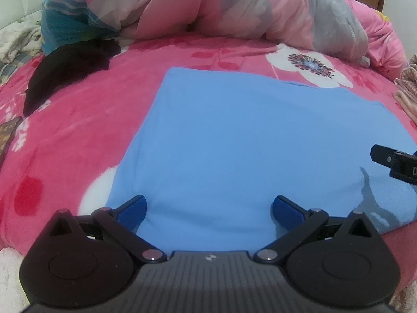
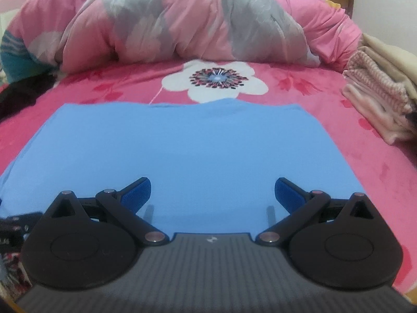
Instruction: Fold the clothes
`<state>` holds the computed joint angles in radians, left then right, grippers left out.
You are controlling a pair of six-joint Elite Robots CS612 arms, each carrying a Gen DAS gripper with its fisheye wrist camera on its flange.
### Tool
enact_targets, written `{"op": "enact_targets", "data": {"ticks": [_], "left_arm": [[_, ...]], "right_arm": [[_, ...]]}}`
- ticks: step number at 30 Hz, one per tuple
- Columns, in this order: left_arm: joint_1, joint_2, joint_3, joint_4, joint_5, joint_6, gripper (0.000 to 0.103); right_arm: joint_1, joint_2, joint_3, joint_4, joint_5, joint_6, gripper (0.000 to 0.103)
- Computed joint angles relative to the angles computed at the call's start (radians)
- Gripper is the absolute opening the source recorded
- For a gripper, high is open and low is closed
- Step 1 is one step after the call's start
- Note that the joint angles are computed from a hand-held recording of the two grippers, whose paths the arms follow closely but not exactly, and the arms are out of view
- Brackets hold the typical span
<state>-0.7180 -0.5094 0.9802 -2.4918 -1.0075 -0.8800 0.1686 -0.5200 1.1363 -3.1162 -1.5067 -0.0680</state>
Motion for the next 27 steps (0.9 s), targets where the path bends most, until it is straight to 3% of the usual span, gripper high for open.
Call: {"op": "enact_targets", "data": {"ticks": [6,10,15,20,24,27], "left_arm": [[-0.005,0.001,-0.001,0.003,0.022,-0.006,0.103],[-0.008,-0.022,0.04,-0.044,0.043,-0.028,0.103],[-0.016,-0.076,0.124,-0.086,0.134,-0.089,0.103],[-0.009,-0.138,0.227,-0.13,0.179,-0.196,0.102],[-0.002,-0.171,0.282,-0.103,0.242,-0.28,0.102],[0.009,-0.194,0.318,-0.095,0.245,-0.339,0.098]], "right_arm": [[-0.006,0.019,0.019,-0.052,-0.001,-0.054,0.102],[-0.015,0.01,0.056,-0.13,0.043,-0.074,0.102],[-0.032,-0.012,0.09,-0.2,0.19,-0.109,0.102],[-0.035,-0.029,0.108,-0.219,0.406,-0.173,0.102],[-0.018,-0.046,0.118,-0.136,0.567,-0.331,0.101],[0.001,-0.053,0.116,-0.066,0.649,-0.463,0.096]]}}
